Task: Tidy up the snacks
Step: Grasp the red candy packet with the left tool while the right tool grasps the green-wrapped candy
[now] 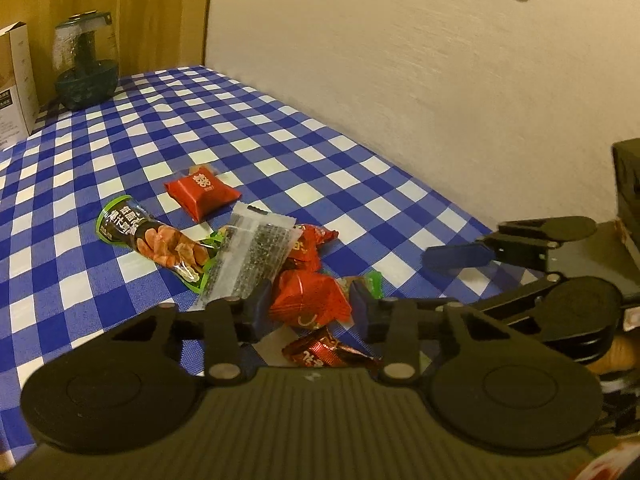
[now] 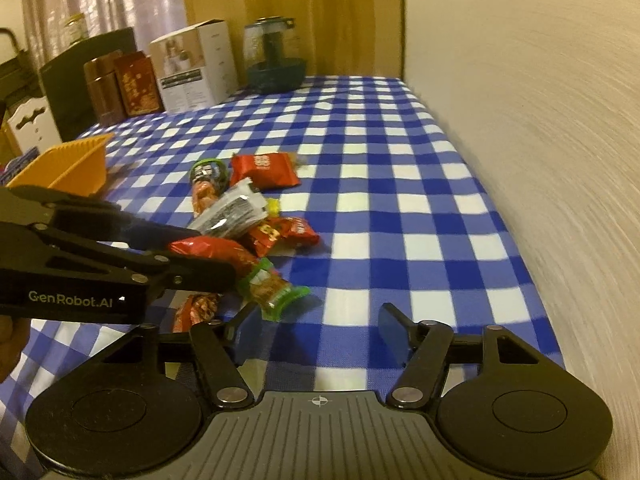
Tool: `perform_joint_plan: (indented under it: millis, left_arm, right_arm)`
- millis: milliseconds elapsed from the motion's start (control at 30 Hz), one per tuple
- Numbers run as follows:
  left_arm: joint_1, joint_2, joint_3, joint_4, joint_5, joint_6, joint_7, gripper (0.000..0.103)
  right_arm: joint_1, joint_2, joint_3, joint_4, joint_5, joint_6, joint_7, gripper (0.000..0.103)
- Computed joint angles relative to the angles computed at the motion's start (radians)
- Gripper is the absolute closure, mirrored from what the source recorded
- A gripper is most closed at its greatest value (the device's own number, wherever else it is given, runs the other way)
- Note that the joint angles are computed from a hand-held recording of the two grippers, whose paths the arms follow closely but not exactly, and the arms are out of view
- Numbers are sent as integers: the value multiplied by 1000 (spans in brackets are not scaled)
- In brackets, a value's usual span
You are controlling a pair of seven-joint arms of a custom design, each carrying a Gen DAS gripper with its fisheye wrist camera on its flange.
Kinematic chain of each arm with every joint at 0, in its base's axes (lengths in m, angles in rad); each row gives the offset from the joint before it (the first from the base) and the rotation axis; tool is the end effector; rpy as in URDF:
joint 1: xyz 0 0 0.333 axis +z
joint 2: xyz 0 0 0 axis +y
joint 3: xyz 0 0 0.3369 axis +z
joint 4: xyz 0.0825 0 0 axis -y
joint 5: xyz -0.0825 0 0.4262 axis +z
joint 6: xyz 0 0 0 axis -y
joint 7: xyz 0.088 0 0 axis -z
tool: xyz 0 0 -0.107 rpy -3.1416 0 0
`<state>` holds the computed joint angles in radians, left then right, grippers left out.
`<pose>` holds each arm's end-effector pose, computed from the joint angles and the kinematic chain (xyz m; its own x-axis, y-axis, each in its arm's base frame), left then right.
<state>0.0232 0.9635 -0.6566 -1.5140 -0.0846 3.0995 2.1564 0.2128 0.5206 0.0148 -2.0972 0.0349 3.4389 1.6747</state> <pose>0.7235 -0.3495 0.2373 -0.6818 -0.7132 0.1629 -0.5546 0.3587 -0.7508 0.6460 0.1448 0.2479 0.1233 -0.9873 -0.1005 -0.6888 -0.0122 -0.7248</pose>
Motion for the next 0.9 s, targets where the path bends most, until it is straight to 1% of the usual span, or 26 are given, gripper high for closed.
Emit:
perform_joint_plan:
  millis: [67, 167, 233, 300, 433, 500, 533, 600, 667, 700, 733, 767, 900]
  left_arm:
    - [21, 4, -17, -4, 1, -13, 13, 68]
    - [41, 16, -30, 4, -4, -41, 39, 68]
    - [42, 21, -30, 14, -14, -58, 53, 68]
    - [41, 25, -29, 25, -27, -73, 71, 67]
    - [11, 28, -1, 54, -44, -92, 101, 63]
    - [1, 32, 10, 69, -56, -107, 114, 63]
    - [-5, 33, 16, 76, -64, -116, 116, 63]
    - [-16, 36, 25, 88, -82, -120, 123, 65]
    - [-25, 38, 33, 95, -97, -115, 126, 67]
    - [-30, 39, 37, 97, -102, -113, 127, 72]
    - [-34, 37, 41, 95, -105, -106, 129, 75]
    - [-38, 33, 45, 88, -107, -94, 130, 78]
    - [-21, 27, 26, 67, -109, -74, 138, 84]
  right_arm:
    - [-15, 11, 16, 20, -26, -7, -12, 38]
    - [-22, 31, 24, 55, -63, -29, -46, 40]
    - [-37, 47, 37, 83, -88, -51, -68, 44]
    - [-39, 61, 38, 105, -98, -70, -87, 52]
    - [-70, 79, 70, 127, -119, -80, -116, 58]
    - [-76, 82, 77, 129, -124, -77, -127, 67]
    - [-93, 84, 94, 130, -132, -78, -132, 70]
    - [-67, 80, 69, 123, -116, -73, -133, 75]
    - [-41, 74, 44, 112, -91, -63, -126, 77]
    - [-14, 70, 18, 104, -68, -58, -119, 77]
    - [4, 67, 2, 97, -48, -51, -110, 77]
    - [10, 60, -4, 86, -35, -46, -103, 77]
    - [46, 37, -35, 49, 20, -27, -76, 78]
